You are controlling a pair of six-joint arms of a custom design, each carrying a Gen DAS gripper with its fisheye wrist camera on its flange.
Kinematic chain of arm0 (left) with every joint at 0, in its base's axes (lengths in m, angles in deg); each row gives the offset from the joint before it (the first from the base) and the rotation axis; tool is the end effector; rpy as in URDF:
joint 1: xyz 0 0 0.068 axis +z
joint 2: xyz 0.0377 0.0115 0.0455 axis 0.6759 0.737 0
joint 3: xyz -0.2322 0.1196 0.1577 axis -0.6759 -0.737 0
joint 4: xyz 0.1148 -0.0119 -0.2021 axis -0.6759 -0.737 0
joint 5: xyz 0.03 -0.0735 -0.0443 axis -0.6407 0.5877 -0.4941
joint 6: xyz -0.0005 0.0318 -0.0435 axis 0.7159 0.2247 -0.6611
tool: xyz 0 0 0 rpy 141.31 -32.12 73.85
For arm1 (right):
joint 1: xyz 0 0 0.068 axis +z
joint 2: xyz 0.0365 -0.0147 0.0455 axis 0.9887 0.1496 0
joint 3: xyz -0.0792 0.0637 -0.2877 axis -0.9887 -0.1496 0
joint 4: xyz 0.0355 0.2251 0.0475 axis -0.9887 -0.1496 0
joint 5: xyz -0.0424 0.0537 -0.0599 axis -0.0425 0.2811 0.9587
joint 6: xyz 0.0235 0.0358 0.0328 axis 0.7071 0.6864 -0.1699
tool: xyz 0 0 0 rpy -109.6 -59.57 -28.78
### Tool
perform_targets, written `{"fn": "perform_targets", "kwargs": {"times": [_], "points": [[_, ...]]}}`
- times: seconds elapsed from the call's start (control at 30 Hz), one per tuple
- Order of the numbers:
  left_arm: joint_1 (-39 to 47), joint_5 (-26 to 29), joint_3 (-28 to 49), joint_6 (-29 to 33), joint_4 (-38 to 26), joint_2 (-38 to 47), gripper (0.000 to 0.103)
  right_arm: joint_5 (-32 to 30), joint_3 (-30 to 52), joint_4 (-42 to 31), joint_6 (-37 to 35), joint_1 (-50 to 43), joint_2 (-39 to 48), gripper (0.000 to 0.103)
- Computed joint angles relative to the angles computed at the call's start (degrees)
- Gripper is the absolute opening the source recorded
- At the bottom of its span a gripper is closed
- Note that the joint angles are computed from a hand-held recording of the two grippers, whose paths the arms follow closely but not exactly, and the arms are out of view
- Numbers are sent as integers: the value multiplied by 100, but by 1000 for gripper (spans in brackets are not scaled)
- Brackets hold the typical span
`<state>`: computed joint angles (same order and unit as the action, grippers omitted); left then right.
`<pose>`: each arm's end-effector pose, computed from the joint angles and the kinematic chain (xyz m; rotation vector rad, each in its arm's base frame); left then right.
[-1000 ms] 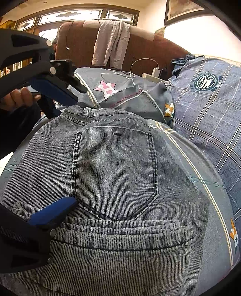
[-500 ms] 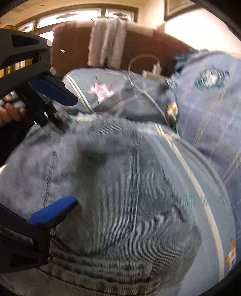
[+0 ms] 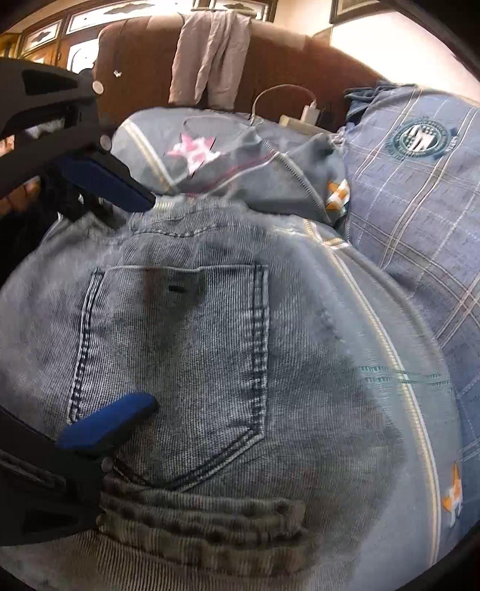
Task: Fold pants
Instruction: 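Lift and fold the jeans over with the left gripper toward the right gripper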
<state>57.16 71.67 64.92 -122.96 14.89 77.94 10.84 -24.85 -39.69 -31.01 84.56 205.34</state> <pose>0.2183 0.0381 0.0861 -0.9343 2.4154 -0.8458 0.3402 0.0429 0.0481 0.0398 2.7488 1.1084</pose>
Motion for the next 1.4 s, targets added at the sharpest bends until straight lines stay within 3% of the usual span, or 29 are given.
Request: {"fn": "perform_targets", "kwargs": {"times": [0.1,0.17,0.23,0.37,0.47,0.57,0.8,0.9,1.1,1.2,1.3,1.4], "points": [[-304,-500,30,158,-298,-374,8,-358,-180,-57,244,-92,-474,98],[-399,-670,34,183,-366,-459,8,-204,-257,145,204,-50,-651,98],[-659,-1036,72,200,-533,-710,8,-3,288,-411,60,104,-2,99],[-1163,-1661,249,226,-1068,-1331,8,-730,139,-634,-98,-252,-275,98],[-1868,-2419,446,284,-1524,-1944,7,-697,-603,-435,-578,-823,-1020,98],[-2786,-3332,748,366,-2069,-2481,7,-838,-902,-1003,-1571,-1879,-1336,98],[-5349,-5502,2054,533,-3297,-2597,7,-1027,-734,-2025,-3502,-3949,-793,98],[-6213,-6027,2619,677,-3538,-2179,7,-1144,-425,-2593,-4148,-4246,-268,98],[-7274,-5747,3474,858,-3621,-932,7,-2106,406,-3840,-4743,-5241,711,98],[-7515,-5230,3803,830,-3616,-115,7,-2458,929,-4373,-4908,-5976,890,98],[-7422,-4590,4304,798,-3885,829,8,-2427,1250,-4387,-4758,-6315,1119,98],[-7513,-4701,4347,962,-3970,691,9,-2264,1566,-4724,-4941,-6320,1403,98]]}}
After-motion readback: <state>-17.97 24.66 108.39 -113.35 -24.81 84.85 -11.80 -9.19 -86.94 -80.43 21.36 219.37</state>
